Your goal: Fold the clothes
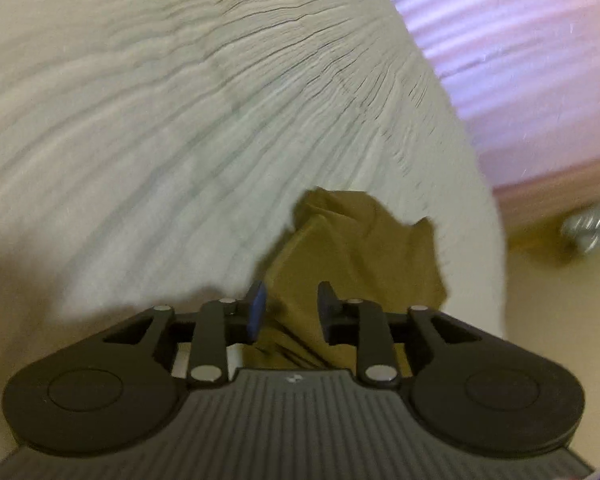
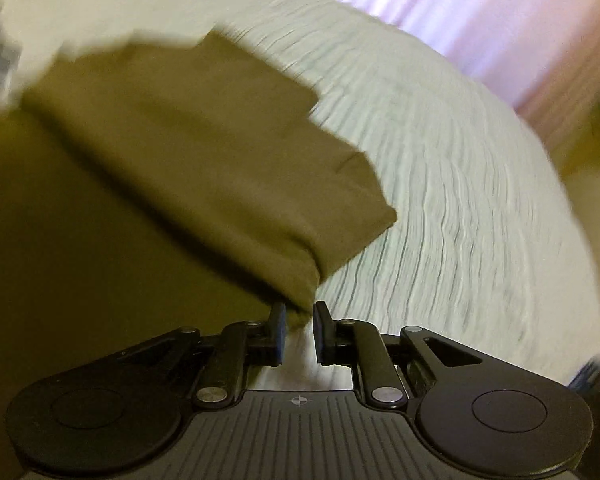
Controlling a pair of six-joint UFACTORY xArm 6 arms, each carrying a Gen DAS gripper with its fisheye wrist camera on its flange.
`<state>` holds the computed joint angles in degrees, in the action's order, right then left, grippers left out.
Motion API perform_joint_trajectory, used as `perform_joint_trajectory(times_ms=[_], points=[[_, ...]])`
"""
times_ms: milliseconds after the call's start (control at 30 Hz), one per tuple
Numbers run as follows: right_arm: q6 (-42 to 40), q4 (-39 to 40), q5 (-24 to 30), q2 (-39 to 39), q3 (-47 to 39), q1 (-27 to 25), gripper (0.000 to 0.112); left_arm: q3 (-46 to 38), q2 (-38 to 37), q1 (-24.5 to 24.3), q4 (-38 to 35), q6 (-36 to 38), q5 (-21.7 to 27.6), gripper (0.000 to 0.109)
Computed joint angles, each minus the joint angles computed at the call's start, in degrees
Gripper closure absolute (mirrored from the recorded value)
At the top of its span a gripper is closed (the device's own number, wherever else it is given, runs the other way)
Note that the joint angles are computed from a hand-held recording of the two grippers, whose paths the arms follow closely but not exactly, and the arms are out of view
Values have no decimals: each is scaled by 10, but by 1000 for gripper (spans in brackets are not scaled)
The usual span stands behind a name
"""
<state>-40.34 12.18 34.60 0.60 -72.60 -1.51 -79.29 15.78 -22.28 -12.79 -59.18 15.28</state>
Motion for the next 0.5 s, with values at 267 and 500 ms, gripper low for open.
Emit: perform_joint_trajectory(times_ms=[267,500], points=[[202,-23,91,89,-112,-2,99,-145,69,-11,148,42,183,101],[192,37,62,111,-164,9,99,-260,137,-12,160,144,160,101]])
